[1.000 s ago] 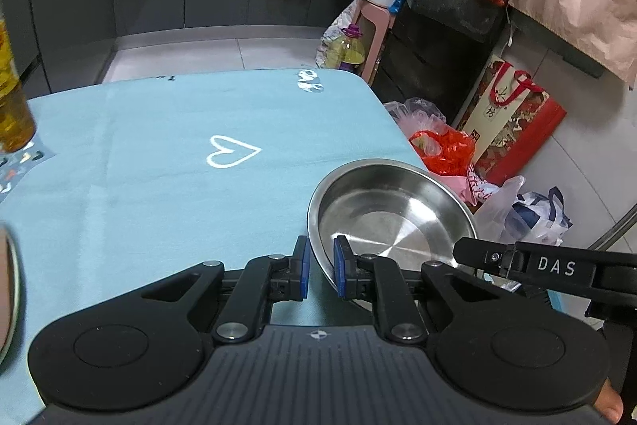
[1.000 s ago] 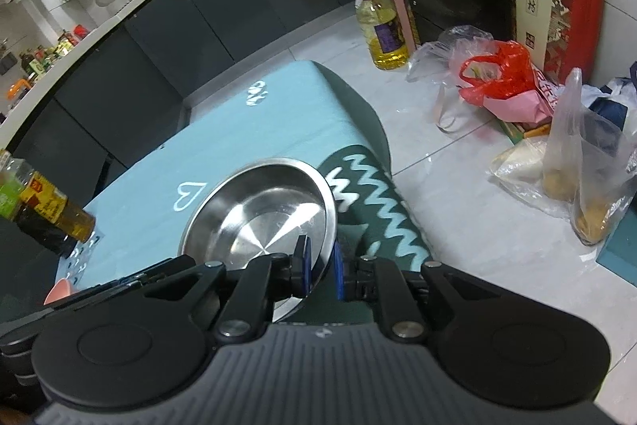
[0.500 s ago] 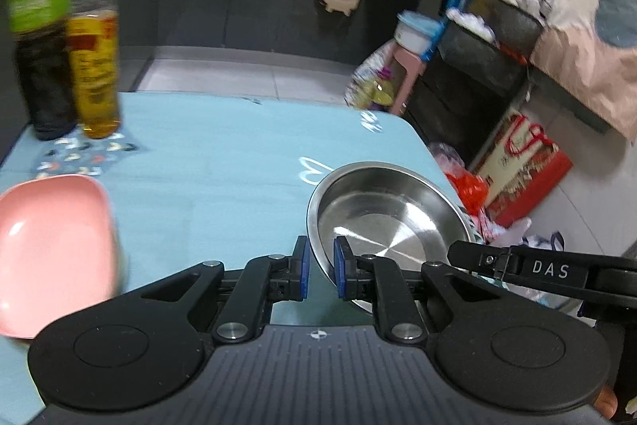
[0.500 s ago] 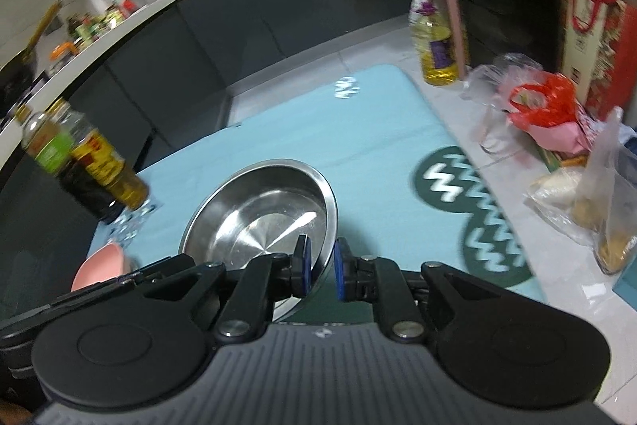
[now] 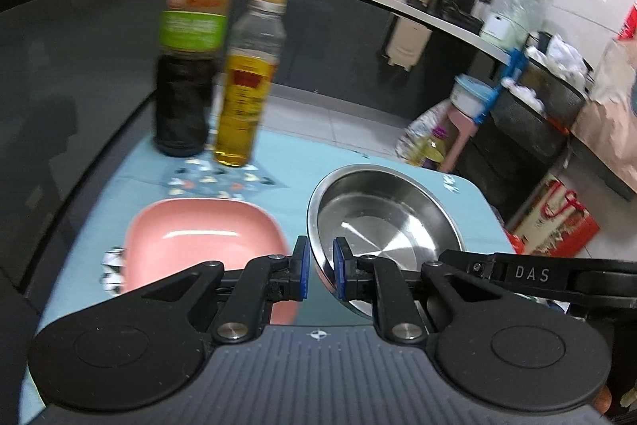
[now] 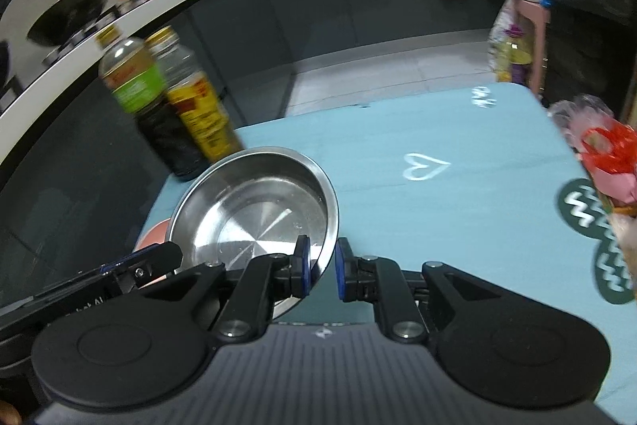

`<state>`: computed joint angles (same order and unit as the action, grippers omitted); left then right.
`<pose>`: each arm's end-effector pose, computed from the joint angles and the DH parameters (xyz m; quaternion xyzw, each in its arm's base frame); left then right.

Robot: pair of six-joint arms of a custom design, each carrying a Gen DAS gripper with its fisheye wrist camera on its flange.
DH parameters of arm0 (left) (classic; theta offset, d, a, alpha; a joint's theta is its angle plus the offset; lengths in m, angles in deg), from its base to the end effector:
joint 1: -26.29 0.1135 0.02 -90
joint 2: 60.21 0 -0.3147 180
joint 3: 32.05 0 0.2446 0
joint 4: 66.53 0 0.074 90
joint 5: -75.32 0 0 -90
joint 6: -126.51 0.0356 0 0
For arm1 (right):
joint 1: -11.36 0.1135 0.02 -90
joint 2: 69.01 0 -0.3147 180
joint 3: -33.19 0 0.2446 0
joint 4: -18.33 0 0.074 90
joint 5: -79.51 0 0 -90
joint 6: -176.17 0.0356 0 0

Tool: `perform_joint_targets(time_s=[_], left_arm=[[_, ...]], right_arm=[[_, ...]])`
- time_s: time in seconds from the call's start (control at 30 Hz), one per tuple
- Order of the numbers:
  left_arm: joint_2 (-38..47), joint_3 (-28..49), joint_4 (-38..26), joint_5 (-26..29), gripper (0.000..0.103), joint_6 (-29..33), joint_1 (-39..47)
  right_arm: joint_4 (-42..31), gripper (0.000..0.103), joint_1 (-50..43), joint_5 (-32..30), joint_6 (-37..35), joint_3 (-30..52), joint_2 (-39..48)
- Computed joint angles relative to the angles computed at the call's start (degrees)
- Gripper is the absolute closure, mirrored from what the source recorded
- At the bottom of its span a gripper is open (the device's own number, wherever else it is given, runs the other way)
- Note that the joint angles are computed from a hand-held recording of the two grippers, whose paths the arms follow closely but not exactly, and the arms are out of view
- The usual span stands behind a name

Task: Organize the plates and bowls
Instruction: 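Carry the steel bowl and lower it into the pink dish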

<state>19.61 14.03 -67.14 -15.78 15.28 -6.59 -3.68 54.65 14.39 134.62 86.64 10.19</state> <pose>0.2173 -0.1396 0.2256 0.0853 0.8802 -0.2047 0.4195 0.1943 0.1624 0.2377 0.1185 0.9065 0.1126 0.3892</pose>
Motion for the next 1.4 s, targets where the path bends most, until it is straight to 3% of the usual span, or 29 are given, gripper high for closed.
perform_joint_targets(time_s=[0.37, 1.0, 1.4], left_arm=[[-3.18, -3.78, 0.47, 5.84, 0.092, 1.75, 10.26], [0.45, -5.83, 3.09, 13.07, 0.092, 4.03, 20.0], [5.06, -4.61, 2.54, 12.52, 0.092, 5.75, 21.64]], right_arm=[[-2.35, 0.101, 5.15, 1.51, -1.21, 8.24, 7.8], [-5.69, 0.1, 6.97, 0.11, -1.22, 15.93, 16.35], [-6.3, 0.1, 6.22, -2.81, -1.83, 18.97, 21.2]])
